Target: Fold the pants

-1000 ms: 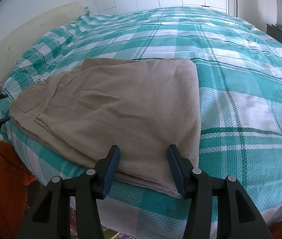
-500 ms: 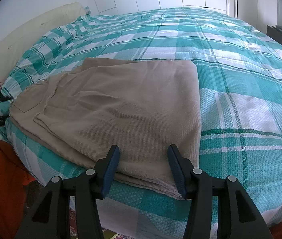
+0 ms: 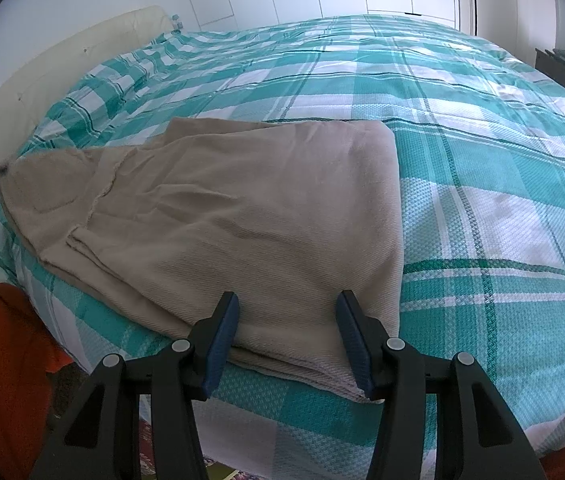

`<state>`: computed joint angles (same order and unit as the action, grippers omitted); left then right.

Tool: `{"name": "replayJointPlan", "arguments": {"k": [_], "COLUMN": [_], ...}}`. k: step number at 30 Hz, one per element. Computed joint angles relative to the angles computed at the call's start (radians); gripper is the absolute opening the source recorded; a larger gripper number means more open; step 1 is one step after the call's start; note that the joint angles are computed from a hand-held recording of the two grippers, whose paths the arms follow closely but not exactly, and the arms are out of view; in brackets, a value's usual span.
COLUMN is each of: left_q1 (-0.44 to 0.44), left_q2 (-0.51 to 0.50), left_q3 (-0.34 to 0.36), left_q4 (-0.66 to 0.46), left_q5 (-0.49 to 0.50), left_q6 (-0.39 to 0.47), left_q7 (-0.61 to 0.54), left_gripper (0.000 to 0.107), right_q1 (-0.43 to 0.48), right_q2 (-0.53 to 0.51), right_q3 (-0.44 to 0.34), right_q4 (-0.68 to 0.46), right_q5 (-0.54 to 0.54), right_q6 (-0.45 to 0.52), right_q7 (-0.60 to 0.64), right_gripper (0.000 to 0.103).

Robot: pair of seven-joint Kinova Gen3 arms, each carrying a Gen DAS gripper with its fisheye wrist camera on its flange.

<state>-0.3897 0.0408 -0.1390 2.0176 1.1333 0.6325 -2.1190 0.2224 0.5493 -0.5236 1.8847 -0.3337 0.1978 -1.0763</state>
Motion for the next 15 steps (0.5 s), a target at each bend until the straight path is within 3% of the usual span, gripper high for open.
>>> {"name": "replayJointPlan", "arguments": {"k": [3,6,10,12,15], "left_q1": [0.079,0.182,0.348,0.440,0.576], "left_q2": [-0.045,-0.019,0.115,0.206,0.338], "left_q3": [0.056,0.111,0.160,0.179,0.151], "left_q4": [-0.046,-0.113,-0.201,-0.244,-0.310], "left_q5": [-0.086,-0.118,-0.171,-0.249,-0.371], "left_q6": [-0.017,-0.025,-0.049,-0.096,-0.122], "left_q7": [0.034,0.047,0.099,0.177,0.253], "left_gripper": [0.015,0.015,0.015,0.015,0.021], "right_q1": [0.013,0.024,0.063,0.140,0.270], "right_q2": [0.005,0.008,0.003,0.015,0.029], "right_q3": [-0.013,-0.022,-0.055,-0.120,-0.232], "right_q4": [-0.002,-0.005,-0.019,-0.026,-0.004], "right_q5": [-0.002,-0.006,-0.030,-0.089,-0.195], "right_q6": [0.000,0.006,0.041,0.070,0.072], "right_q7": [0.005,0.011,0.010,0.051,0.136], "right_gripper": [0.052,0.052,0.057,0.063,0.064]}}
